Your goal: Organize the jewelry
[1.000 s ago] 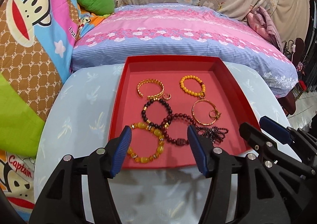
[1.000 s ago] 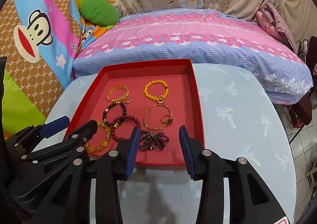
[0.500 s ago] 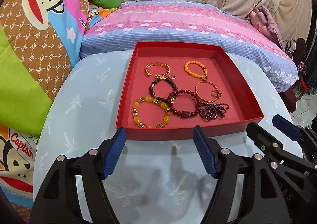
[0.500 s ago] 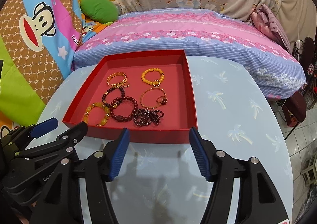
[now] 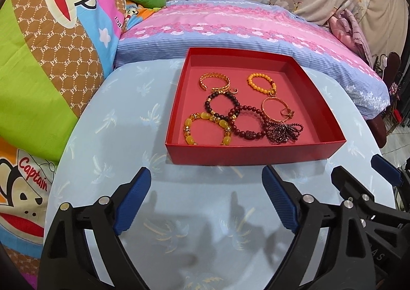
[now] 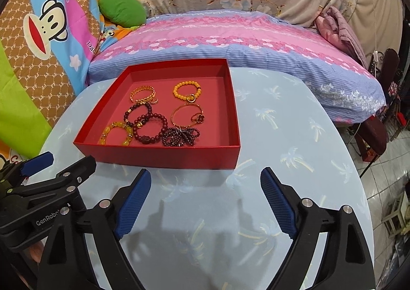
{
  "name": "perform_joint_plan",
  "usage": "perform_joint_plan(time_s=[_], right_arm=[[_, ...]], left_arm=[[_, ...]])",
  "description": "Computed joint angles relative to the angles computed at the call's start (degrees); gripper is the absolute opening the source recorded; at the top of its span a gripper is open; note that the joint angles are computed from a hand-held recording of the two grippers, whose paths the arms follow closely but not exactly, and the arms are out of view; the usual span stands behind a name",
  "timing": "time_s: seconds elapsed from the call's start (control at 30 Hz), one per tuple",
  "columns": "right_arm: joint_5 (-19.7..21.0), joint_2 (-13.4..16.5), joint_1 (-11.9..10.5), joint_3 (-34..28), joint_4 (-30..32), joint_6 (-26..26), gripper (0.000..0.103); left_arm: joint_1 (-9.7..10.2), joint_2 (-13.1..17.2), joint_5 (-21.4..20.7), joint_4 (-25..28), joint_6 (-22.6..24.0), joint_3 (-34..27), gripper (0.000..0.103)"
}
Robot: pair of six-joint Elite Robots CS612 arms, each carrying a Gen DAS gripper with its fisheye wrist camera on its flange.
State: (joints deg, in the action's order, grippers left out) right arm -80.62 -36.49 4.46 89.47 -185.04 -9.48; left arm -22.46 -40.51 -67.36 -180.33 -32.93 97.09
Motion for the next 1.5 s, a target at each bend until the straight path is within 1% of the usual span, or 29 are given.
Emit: perform_joint_plan(time_s=[0.17,0.33,0.53,0.6,0.63,0.93,1.17,1.5], right_arm=[[-0.1,-0.2,-0.1,0.5,0.4,0.1,0.084],[-0.3,-0.3,-0.2,0.8,1.4,0.3,0.084],[-0.5,-0.1,-0.3,0.9,1.7,0.4,0.085],[-0.5,0.0,-0.3,0.9,1.4,0.5,0.087],[-0.5,0.0,-0.3,1.0,1.3,0.6,0.09],[-1.0,0.2,-0.4,0.9,0.2,1.7,0.09],[-0.6,0.4,-0.5,0.9,-0.2,2.8,0.09],[-1.6,0.5,-0.3,0.8,-0.4,2.7,0.09]], left_arm=[[-0.18,-0.1,0.5,-0.4,-0.3,0.6,0.09],[-0.37,-0.1,0.7,-0.5,-0.6,1.0,0.091],[-0.44,-0.1,0.8,-0.6,-0.6,1.1,0.091],[-0.42,-0.1,0.7,-0.5,-0.9,1.1,0.091],[-0.43,-0.1,0.8,-0.5,-1.0,1.1,0.092],[-0.56,0.0,1.6,-0.7,-0.6,0.9,0.092],[-0.62,0.0,1.7,-0.5,-0.6,0.9,0.092],[-0.56,0.1,1.6,-0.1,-0.8,0.8,0.092]])
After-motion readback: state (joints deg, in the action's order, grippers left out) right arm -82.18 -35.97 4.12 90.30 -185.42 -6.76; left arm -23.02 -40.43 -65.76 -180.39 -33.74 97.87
